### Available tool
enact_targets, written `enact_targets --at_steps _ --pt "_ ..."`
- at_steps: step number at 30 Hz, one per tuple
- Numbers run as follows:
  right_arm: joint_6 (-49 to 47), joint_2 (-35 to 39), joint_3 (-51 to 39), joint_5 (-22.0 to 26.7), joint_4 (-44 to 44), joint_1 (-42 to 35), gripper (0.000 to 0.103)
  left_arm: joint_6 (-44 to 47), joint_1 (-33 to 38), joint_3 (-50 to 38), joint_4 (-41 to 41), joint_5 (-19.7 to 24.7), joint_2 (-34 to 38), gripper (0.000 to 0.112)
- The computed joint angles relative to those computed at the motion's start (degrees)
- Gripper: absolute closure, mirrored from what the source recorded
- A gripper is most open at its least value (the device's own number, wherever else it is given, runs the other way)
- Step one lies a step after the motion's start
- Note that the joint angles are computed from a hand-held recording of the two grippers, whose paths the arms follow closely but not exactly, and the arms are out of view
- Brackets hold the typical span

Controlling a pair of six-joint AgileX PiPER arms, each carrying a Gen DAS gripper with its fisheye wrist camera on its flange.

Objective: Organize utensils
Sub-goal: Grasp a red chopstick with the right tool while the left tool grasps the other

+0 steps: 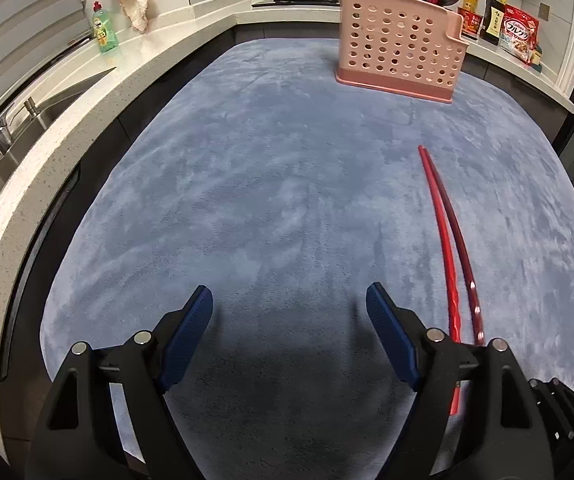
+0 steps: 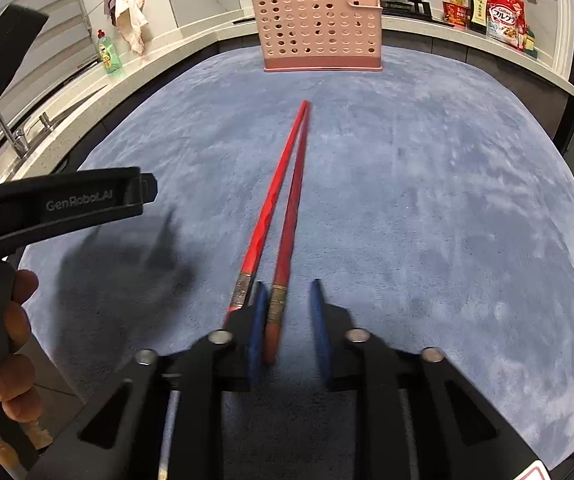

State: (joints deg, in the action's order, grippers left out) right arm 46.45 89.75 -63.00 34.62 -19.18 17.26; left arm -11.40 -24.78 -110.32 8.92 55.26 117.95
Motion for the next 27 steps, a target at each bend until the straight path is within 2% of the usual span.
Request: enact_targets --at_steps 12,19,21,22,24,27 --pt "-1.50 -6.14 2.69 1.07 -0.86 -6.20 0.096 2.01 -3.99 4.54 -3.52 -0.84 -2.42 0.030" --pt "-5.48 -8.72 5.16 0.01 3.52 -10.07 0.096 1.20 -8.11 8.43 -1.57 -2.43 -2.91 0.031" --pt "-5.70 -8.95 5.37 -0.13 3.72 -10.10 0.096 1.38 -8.43 8.30 -2.08 -2.17 -2.49 0.034" --pt "-5.64 -9.00 5.44 -0.20 3.77 -10.02 0.096 1.75 -8.46 7.87 -2.72 -1.62 -1.97 0.040" --pt "-6.26 -9.05 5.61 -0.53 4.52 -10.19 0.096 1.14 -8.67 7.95 -2.39 -1.66 -1.71 0.042" --pt "-6.63 -9.02 5.86 -0.88 5.06 -10.14 0.096 1.59 -9.01 8.71 -2.42 -2.27 -2.33 0.056"
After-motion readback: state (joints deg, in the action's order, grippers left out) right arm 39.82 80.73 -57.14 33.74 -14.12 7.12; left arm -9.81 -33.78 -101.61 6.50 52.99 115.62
